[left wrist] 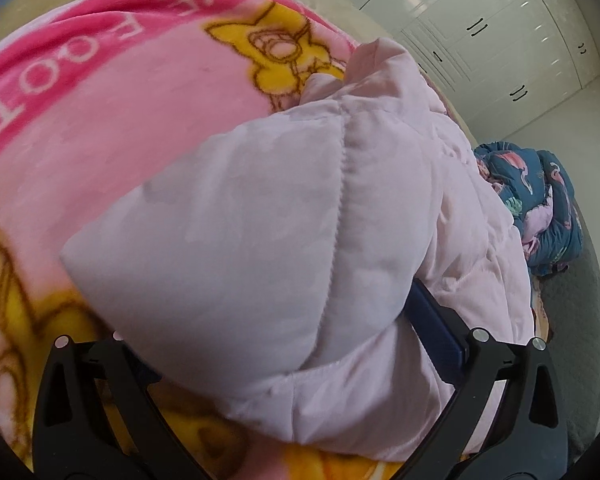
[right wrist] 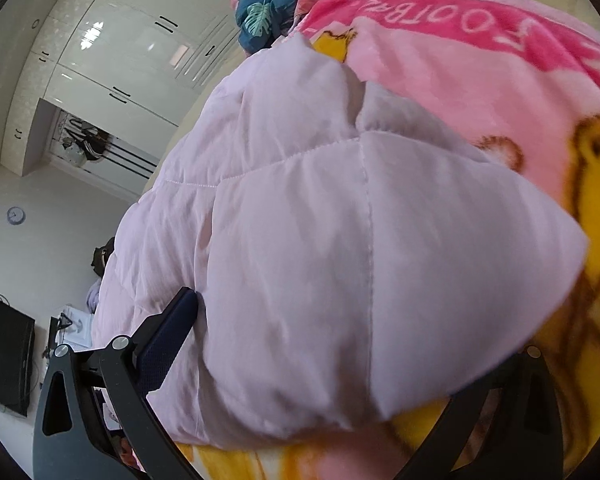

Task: Fold large clothes

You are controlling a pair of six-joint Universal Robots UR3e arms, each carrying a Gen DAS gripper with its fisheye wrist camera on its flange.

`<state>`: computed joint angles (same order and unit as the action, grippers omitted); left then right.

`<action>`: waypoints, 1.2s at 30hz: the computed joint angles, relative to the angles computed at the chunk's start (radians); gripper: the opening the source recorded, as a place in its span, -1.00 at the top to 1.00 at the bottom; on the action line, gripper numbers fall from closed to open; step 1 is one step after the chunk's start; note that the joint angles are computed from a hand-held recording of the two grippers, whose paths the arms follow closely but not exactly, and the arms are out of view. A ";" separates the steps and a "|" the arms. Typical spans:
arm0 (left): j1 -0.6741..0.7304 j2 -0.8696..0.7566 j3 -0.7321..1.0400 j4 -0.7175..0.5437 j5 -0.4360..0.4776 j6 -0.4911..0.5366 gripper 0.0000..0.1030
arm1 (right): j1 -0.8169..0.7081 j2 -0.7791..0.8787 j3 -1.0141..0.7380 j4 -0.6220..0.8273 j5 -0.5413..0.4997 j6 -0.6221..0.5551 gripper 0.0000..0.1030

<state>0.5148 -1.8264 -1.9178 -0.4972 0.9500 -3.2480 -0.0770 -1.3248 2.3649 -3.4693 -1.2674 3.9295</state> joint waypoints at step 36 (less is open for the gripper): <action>-0.001 0.391 -0.065 -0.088 0.017 0.292 0.36 | 0.518 -0.167 -0.401 0.460 -0.619 -0.455 0.39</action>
<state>0.5137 -1.4356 -1.9831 -0.5854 0.9667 -2.9561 0.4407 -1.4921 1.9635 -3.0092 -1.8859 3.4741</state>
